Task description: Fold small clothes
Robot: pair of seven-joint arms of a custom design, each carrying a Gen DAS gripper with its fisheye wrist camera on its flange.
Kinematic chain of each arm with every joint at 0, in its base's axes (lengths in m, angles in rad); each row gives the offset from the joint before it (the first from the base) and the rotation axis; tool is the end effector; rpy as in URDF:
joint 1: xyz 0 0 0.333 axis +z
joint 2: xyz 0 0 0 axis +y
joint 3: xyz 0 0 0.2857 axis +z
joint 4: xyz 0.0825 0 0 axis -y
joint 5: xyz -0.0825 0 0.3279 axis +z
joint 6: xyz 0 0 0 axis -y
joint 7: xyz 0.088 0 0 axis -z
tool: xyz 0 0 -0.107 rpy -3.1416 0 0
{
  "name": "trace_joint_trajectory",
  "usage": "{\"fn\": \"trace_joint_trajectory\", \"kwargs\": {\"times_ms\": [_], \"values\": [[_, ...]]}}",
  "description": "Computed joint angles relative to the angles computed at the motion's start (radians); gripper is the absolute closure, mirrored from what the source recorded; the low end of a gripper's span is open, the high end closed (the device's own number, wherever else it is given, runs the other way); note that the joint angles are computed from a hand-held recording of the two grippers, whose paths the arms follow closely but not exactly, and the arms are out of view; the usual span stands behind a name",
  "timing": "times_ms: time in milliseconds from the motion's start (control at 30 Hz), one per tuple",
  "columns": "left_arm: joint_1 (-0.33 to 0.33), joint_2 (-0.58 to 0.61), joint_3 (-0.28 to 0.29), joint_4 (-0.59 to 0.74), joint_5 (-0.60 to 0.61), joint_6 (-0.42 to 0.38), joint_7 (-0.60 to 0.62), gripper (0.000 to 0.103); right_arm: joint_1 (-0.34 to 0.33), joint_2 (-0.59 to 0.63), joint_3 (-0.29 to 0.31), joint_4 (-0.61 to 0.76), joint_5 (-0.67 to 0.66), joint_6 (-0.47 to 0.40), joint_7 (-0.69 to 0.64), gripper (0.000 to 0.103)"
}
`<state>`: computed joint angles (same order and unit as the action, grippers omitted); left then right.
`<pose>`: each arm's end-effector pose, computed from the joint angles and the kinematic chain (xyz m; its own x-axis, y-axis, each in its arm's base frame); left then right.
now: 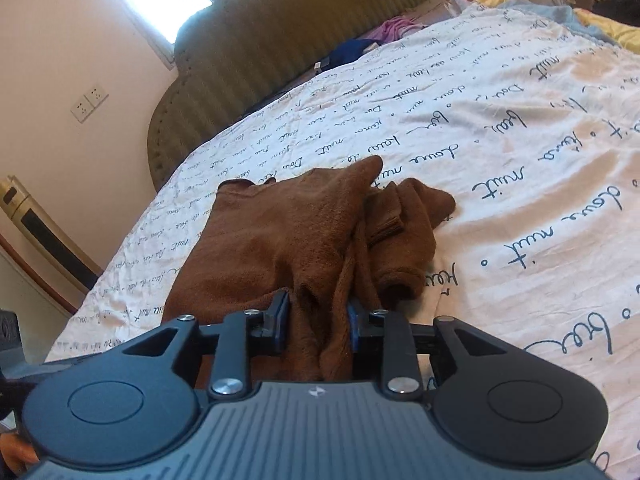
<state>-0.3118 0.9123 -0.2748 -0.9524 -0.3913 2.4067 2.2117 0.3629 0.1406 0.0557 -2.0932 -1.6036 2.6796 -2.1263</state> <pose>0.6639 -0.3357 0.3937 -0.7786 -0.5935 0.2037 -0.5577 0.5056 -0.6583 0.4780 0.2459 0.3840 -0.4369 -0.7365 -0.5164 -0.3413 0.6669 -0.6624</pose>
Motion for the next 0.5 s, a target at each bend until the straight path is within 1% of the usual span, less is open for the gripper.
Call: {"fn": "trace_joint_trajectory", "kwargs": {"times_ms": [33, 67, 100, 133, 200, 300, 400, 467, 500], "values": [[0.0, -0.002, 0.0, -0.004, 0.0, 0.0, 0.001, 0.0, 0.004, -0.001, 0.003, 0.002, 0.016, -0.013, -0.037, 0.074], [0.0, -0.008, 0.0, -0.013, 0.001, 0.002, 0.002, 0.0, 0.008, -0.001, 0.005, 0.003, 0.021, -0.025, -0.048, 0.074], [-0.001, -0.011, 0.0, -0.018, 0.002, 0.004, 0.004, 0.0, 0.006, 0.001, 0.003, 0.004, 0.026, -0.016, -0.051, 0.077], [-0.001, -0.016, 0.0, -0.025, 0.002, 0.006, 0.008, 0.0, 0.006, 0.0, 0.002, 0.002, 0.02, -0.014, -0.039, 0.082], [-0.001, -0.022, -0.001, -0.035, 0.001, 0.014, 0.017, 0.0, 0.007, -0.005, 0.002, -0.006, 0.006, -0.012, -0.018, 0.082], [-0.005, -0.015, 0.004, -0.022, 0.006, 0.01, 0.01, 0.0, 0.002, -0.01, 0.001, -0.015, 0.018, 0.002, -0.03, 0.08], [-0.007, 0.003, 0.006, 0.014, 0.011, -0.011, -0.004, 0.0, -0.012, -0.033, -0.005, -0.032, -0.059, 0.052, 0.039, 0.075], [-0.008, 0.019, 0.005, 0.046, 0.013, -0.029, -0.015, 0.0, -0.012, -0.058, 0.005, -0.049, -0.035, 0.028, -0.018, 0.062], [-0.009, 0.039, 0.004, 0.084, 0.015, -0.055, -0.027, 0.0, -0.009, -0.07, 0.011, -0.058, -0.004, 0.002, -0.064, 0.033]]}}
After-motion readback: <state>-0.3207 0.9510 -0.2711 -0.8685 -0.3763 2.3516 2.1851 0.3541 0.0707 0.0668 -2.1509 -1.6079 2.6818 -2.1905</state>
